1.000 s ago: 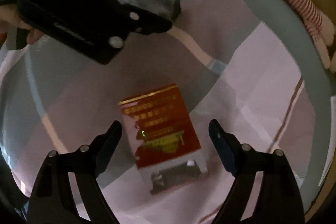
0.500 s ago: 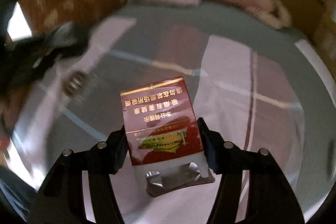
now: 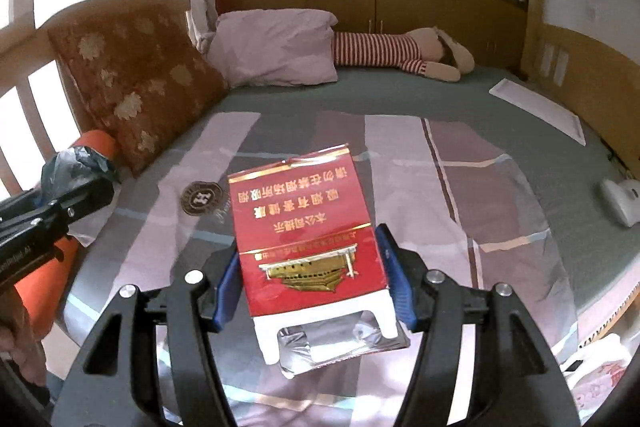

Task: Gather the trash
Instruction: 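Lift the dark item and red box up off the bed, then carry the red box and dark item over the bin and open both tools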

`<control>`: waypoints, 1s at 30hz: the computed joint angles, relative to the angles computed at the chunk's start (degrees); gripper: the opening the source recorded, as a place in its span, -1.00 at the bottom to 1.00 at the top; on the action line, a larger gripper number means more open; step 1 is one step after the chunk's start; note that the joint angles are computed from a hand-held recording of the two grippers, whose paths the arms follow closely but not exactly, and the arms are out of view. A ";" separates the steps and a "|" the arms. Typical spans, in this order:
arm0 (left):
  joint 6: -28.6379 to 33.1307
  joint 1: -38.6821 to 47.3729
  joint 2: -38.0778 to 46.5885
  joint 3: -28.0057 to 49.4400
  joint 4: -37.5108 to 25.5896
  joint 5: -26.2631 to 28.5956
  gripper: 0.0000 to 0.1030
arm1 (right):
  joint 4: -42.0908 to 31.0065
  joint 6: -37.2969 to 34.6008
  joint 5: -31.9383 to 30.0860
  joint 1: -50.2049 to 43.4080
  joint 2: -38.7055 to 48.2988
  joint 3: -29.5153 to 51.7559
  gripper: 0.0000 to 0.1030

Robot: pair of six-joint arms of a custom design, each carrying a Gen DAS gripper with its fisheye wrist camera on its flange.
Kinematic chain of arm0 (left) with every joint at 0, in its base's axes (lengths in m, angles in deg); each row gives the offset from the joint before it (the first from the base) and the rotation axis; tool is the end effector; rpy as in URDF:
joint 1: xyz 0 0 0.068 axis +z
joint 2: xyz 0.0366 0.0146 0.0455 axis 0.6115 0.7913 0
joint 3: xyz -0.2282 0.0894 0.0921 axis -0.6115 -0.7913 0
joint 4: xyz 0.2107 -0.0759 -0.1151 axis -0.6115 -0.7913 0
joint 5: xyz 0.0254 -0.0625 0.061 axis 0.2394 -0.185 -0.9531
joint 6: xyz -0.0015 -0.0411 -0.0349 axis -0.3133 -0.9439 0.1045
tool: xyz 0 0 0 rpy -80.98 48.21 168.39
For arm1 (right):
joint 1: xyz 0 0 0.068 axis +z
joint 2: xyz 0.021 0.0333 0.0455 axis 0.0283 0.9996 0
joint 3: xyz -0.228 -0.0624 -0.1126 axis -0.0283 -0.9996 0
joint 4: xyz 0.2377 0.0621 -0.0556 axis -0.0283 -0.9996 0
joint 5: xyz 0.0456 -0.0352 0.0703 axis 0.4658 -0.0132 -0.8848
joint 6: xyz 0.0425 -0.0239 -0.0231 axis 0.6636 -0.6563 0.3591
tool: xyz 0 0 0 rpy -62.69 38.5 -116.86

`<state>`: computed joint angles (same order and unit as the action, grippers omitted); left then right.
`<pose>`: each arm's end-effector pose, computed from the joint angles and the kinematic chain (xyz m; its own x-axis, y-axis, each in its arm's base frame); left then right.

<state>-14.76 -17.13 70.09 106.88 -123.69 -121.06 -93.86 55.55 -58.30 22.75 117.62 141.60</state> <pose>0.1956 -0.2294 0.3114 -0.4962 -0.3334 -0.8017 -0.4104 0.9037 -0.1218 0.3159 0.1343 0.3389 -0.5045 -0.3916 -0.7695 -0.6739 0.7357 0.0674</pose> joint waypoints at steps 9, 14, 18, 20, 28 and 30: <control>3.84 4.16 -0.92 -5.41 5.66 3.73 -0.22 | 3.10 0.23 0.61 -1.36 0.42 -1.97 0.17; 5.27 4.67 -0.39 -5.85 7.70 4.95 -0.22 | 3.82 0.63 0.24 -2.70 -0.23 -2.39 0.17; 5.93 4.68 -0.42 -6.07 8.48 5.28 -0.22 | 0.32 0.63 -8.00 -10.18 -2.03 0.41 0.17; 6.31 4.83 -0.85 -6.57 8.74 5.51 -0.22 | -3.10 -2.40 -11.67 -16.78 -3.47 2.65 0.17; 7.51 4.70 -0.96 -6.26 9.57 6.13 -0.22 | -17.46 -18.48 -21.62 -46.71 -0.01 13.02 0.18; 8.92 4.18 0.96 -3.97 8.91 5.60 -0.22 | -17.65 -22.67 -20.09 -51.42 1.06 11.25 0.19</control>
<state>-5.84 -12.95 71.04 102.91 -114.78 -115.46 -111.50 32.88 -78.40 -28.67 118.68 152.85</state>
